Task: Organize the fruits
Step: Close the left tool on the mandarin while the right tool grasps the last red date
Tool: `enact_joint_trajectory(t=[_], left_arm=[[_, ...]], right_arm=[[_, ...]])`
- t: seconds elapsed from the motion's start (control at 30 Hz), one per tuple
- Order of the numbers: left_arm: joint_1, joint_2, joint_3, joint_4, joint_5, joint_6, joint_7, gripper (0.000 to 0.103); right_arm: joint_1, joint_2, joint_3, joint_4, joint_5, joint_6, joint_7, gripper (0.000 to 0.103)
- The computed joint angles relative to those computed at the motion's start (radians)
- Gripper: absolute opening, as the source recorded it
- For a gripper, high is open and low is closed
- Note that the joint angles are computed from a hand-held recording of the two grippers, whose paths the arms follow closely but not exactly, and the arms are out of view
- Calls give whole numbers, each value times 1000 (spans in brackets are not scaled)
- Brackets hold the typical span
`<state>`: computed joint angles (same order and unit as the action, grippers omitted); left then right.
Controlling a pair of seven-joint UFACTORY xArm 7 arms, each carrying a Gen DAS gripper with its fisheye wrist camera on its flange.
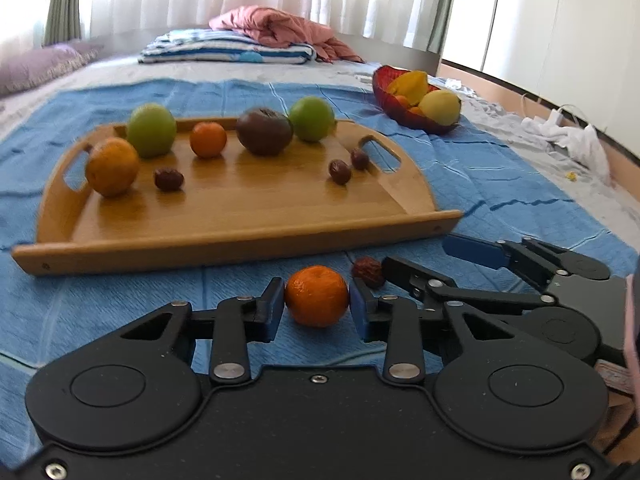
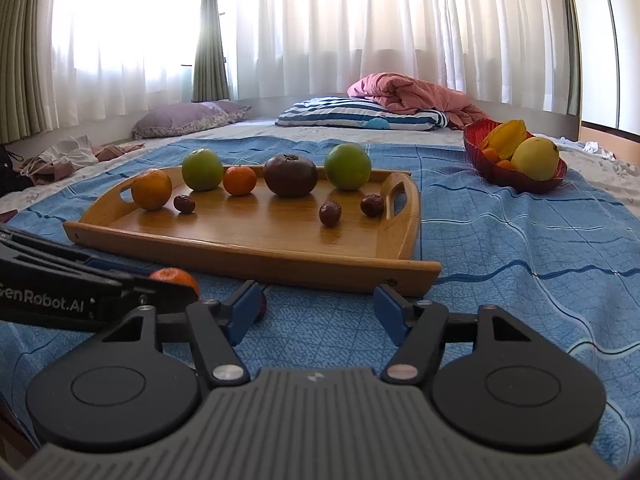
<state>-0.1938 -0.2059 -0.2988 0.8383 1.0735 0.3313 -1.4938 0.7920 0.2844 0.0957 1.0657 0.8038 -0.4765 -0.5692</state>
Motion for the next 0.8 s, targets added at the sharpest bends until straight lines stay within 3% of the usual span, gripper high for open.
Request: enact_joint_trajectory(t=[0.23, 0.37, 0.47, 0.67, 0.8], left_arm=[[0, -21, 3, -10, -9, 71, 3, 33], [8, -31, 5, -20, -12, 83, -1, 33], [12, -34, 4, -25, -13, 81, -3, 33], [17, -27, -4, -25, 10, 87, -29, 34], [9, -19, 3, -24, -9, 87, -20, 36]], right_arm=[[0, 3, 1, -2, -56, 13, 24, 72], [24, 7, -22, 13, -35, 41, 17, 55], [45, 13, -38, 26, -4, 45, 2, 49], [30, 16, -21, 17, -80, 47, 56, 47], [103, 28, -84, 50, -10, 76, -1, 43]])
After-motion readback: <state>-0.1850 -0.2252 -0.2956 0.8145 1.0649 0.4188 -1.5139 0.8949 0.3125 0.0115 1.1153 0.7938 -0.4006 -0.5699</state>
